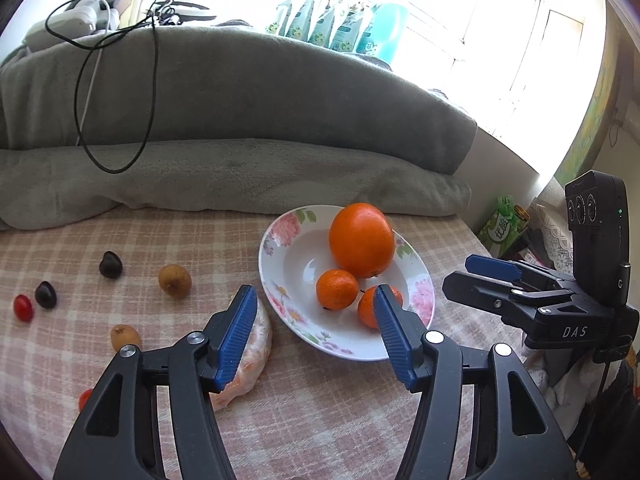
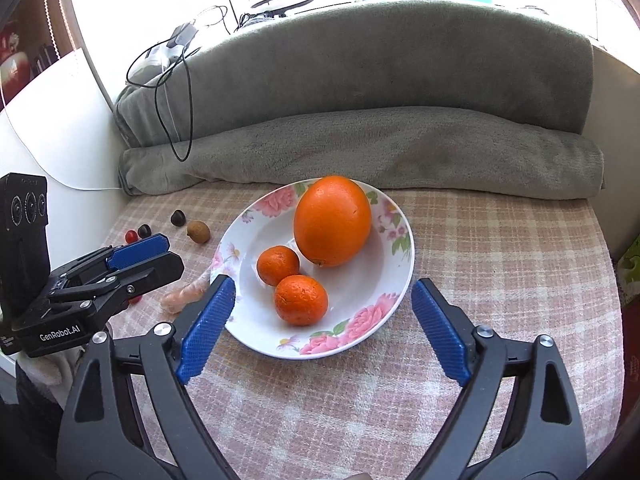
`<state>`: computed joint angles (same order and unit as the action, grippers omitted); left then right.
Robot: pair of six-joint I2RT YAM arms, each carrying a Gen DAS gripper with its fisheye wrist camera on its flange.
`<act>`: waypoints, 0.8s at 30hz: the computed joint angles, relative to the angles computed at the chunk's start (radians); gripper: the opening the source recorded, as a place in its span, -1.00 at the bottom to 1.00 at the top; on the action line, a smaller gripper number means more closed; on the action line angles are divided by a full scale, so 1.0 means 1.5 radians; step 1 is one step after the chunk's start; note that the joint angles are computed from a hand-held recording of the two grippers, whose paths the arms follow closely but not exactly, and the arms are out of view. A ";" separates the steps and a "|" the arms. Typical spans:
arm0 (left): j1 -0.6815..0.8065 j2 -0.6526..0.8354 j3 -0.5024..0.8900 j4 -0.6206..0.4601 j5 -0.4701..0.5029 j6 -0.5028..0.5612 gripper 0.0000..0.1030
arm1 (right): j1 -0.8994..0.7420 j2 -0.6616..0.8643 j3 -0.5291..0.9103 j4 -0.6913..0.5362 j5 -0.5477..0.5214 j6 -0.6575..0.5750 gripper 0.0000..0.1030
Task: Organize fruits
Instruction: 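Lower both tangerines into the plate and open both tools, then move the left tool to the plastic-wrapped sweet potato and close on it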
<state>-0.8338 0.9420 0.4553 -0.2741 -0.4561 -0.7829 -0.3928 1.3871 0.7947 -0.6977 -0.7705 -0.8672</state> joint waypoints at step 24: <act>0.066 0.018 -0.031 -0.053 0.089 0.083 0.16 | -0.147 0.019 0.035 -0.123 -0.071 -0.089 0.85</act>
<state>-0.7349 0.9685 0.4090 -0.3537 -0.3222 -0.6590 -0.6130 1.4156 0.8467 -0.8819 -0.8776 -1.0004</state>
